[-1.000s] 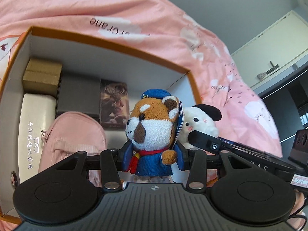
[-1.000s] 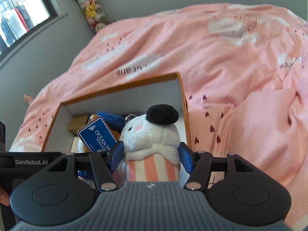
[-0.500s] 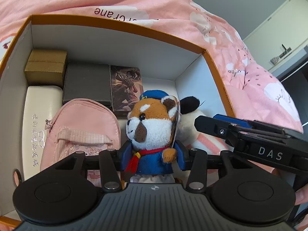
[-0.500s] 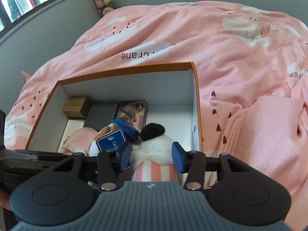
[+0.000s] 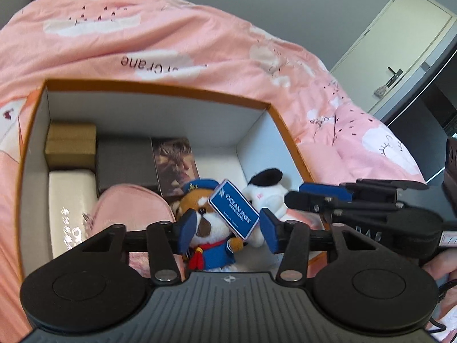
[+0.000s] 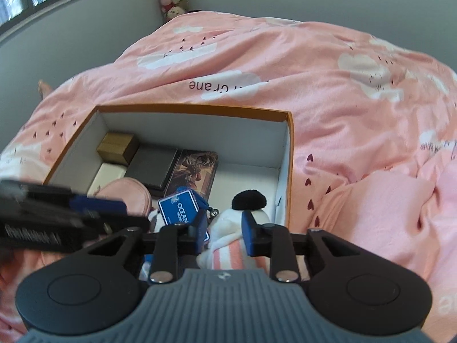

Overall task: Organize objects
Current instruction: 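Carry both plush toys over the orange box and lower them inside, then open both tools to release the plush toys into the orange box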

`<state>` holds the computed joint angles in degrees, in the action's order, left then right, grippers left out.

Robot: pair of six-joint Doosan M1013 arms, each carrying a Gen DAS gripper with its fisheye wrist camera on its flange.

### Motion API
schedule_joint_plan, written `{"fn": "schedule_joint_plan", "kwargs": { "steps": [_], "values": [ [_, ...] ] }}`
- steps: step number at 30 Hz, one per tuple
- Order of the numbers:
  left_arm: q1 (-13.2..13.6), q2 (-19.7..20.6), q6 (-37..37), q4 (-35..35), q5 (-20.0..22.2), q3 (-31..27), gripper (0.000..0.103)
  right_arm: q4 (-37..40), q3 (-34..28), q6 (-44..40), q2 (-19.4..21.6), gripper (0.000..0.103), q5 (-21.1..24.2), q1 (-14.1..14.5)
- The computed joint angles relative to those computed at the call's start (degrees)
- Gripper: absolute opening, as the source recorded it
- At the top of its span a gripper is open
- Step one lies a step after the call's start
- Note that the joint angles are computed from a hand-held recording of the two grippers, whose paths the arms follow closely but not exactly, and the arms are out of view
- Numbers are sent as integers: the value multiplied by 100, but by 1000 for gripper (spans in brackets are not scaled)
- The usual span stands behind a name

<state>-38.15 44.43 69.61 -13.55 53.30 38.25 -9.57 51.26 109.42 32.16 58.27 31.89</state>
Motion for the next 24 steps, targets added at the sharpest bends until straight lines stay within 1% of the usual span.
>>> {"fn": "schedule_joint_plan", "kwargs": {
  "steps": [1, 4, 5, 8, 13, 16, 18, 22, 23, 24],
  "values": [
    [12, 7, 32, -28, -4, -14, 45, -48, -22, -96, 11, 22, 53, 12],
    [40, 106, 76, -141, 96, -175, 39, -127, -91, -482, 55, 19, 219, 33],
    [41, 155, 90, -157, 149, -254, 38, -143, -129, -604, 81, 16, 304, 35],
    [19, 250, 217, -179, 273, -399, 36, -173, -262, -977, 176, 14, 563, 38],
    [-11, 493, 215, -79, 632, -770, 33, -117, -543, -1346, 351, 13, 1025, 42],
    [-7, 595, 195, -84, 747, -913, 32, 288, -775, -1390, 448, 14, 1397, -14],
    [-5, 650, 193, -52, 831, -1000, 30, 351, -920, -1397, 517, 14, 1618, -24],
    [2, 680, 175, -10, 871, -1046, 29, 753, -1204, -1212, 660, 14, 2052, -129],
    [3, 676, 182, -7, 871, -1041, 29, 863, -1301, -1265, 714, 16, 2229, -154],
    [1, 665, 177, 18, 863, -1026, 29, 1062, -1460, -1370, 806, 15, 2542, -195]
  ]
}}
